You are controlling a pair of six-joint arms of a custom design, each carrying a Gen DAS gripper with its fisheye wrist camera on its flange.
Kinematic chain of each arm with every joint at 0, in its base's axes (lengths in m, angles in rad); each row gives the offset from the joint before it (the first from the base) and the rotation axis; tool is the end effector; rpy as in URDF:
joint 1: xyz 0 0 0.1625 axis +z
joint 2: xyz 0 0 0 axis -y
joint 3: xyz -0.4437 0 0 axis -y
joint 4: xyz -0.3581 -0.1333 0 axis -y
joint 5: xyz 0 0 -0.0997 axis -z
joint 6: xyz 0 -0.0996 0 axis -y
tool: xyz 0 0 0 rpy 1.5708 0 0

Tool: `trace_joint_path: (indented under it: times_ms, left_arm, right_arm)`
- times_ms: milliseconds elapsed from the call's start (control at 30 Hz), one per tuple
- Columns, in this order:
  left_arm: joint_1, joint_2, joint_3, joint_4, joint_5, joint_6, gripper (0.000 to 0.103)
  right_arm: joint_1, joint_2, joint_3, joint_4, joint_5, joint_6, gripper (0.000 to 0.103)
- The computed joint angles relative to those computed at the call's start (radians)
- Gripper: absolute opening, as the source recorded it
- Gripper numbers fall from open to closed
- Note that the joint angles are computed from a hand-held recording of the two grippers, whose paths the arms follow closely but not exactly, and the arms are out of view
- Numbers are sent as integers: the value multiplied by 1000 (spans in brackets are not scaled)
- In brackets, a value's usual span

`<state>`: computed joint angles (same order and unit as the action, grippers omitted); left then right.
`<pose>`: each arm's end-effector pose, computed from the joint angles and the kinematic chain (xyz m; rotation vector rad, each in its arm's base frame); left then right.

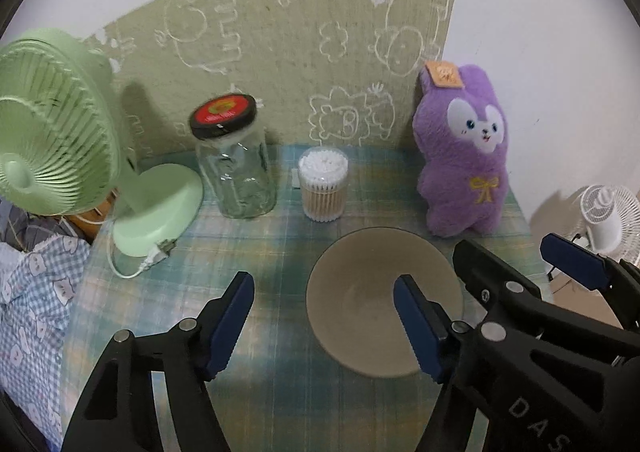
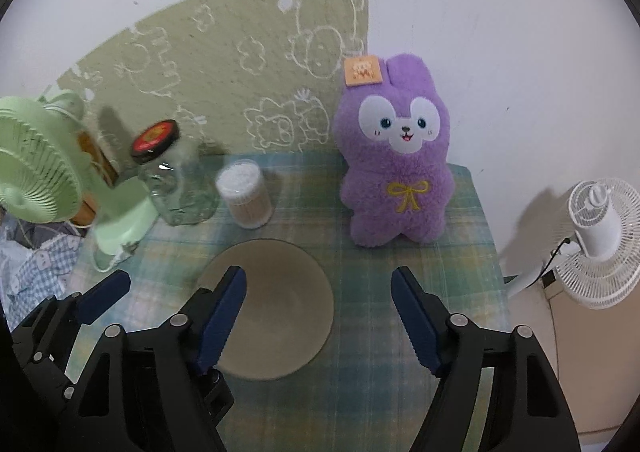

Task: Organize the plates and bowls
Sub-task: 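Close both grippers on the bowl rim and lift it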

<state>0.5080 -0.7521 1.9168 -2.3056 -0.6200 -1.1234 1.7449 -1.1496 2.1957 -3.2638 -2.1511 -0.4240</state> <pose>-0.3605 -0.4461 0.0425 0.1825 2.2310 -0.7936 0.1625 -0.4695 0.2511 0.4781 -2.3673 0.7099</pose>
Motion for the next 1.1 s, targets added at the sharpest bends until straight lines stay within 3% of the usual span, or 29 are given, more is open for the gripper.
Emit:
trace_joint_path:
  times_ms: [167,367,567,633,767,1100]
  left_arm:
    - [51,47,-25,-44,-18,37,59]
    - [91,81,-47,-28,-42,35,50]
    - [107,92,-50,-24,-44,27,31]
    - [112,95,-55,-16,-50,25,23]
    - [111,98,-67,32,-34,-4,16]
    - [101,102,-92,118,-35,-24,16]
  right_arm:
    - [-51,47,-26,-3,14,-6,67]
    - [-93,91,-47,15,32,-4,58]
    - [-115,113,-61,49,49,25,33]
    - [-120,114,-63,66,54,28,19]
    - [-117,122,-63,58,44,20,19]
    - [-99,120,-55,54,5,10,19]
